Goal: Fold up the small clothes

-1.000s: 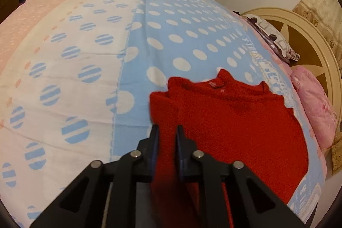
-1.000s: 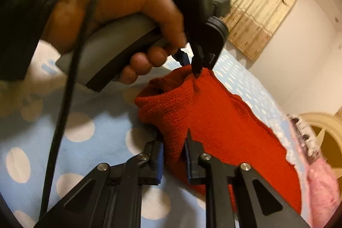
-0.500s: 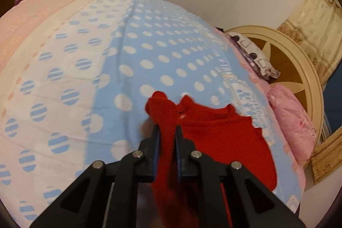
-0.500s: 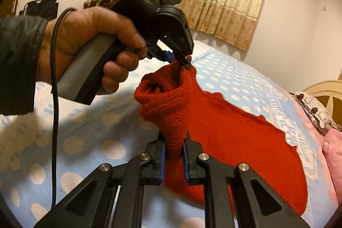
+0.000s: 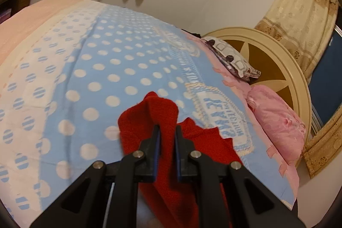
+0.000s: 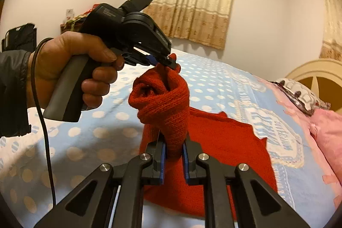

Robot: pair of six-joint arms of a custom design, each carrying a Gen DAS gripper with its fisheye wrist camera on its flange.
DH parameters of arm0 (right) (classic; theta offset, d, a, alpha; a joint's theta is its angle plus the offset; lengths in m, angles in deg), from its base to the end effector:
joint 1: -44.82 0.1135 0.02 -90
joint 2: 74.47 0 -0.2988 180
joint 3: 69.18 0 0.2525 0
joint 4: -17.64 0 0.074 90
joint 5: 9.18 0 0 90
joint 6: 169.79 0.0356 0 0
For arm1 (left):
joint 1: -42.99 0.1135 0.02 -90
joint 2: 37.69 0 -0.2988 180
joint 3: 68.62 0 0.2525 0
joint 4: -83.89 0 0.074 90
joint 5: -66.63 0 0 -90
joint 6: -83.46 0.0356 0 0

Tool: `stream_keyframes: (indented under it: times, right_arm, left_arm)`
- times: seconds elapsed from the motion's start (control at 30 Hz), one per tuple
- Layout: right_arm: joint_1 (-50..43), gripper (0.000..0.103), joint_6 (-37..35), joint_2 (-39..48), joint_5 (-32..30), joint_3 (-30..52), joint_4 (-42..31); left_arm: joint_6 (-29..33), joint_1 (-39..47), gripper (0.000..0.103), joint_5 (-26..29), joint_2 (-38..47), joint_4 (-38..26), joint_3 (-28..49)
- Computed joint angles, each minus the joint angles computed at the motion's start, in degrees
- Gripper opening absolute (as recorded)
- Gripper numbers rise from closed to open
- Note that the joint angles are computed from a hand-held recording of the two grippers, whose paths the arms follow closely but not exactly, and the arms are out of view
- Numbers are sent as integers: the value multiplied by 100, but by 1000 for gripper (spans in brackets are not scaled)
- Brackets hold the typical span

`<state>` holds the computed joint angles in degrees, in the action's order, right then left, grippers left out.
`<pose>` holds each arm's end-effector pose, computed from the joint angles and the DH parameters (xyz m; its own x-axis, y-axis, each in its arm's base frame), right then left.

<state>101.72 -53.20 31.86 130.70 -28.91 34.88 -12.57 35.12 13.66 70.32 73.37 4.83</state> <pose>0.1704 0.2116 0.0965 -0.4861 -0.2175 -0.8464 -0.0529 0.9741 -0.2200 0.3860 -0.0750 0.1819 -0.7533 0.0195 -0.6574 0.4539 0.7387 -0.4983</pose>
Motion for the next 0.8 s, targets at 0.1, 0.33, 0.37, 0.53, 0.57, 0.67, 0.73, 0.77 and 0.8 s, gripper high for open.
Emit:
stream_keyframes:
  times: [0.1, 0.33, 0.37, 0.53, 0.57, 0.67, 0.73, 0.77, 0.8]
  right_arm:
    - [-160, 12, 73, -215, -66, -224, 99]
    - [-266, 12, 588, -791, -68, -702, 4]
    - [-306, 12, 641, -941, -102, -785, -28]
    - [-505, 12, 1047, -1343, -321, -1139, -97]
    - [-630, 12, 1075, -1385, -416, -1253, -2]
    - [-950, 12, 1192, -1464, -681, -1551, 252]
    - [-1173, 12, 1209, -1550, -867, -1706, 364]
    - [-1308, 12, 1221, -1569, -1018, -1791, 449]
    - [-1505, 12, 1229, -1577, -1263, -1901, 593]
  left_arm:
    - [-36, -219, 12, -101, -7, -13, 63]
    - [-49, -787, 12, -292, -11, -107, 260]
    - [-66, -878, 12, -325, -14, -86, 270]
    - [-69, -1409, 12, -686, 58, -64, 421]
    - [-51, -1479, 12, -761, 101, -79, 472]
    - [47, -1802, 12, -1054, 351, -176, 682]
    - [72, -1984, 12, -1203, 494, -236, 799]
    - [85, -2047, 12, -1275, 531, -238, 818]
    - [111, -2150, 12, -1391, 615, -263, 882]
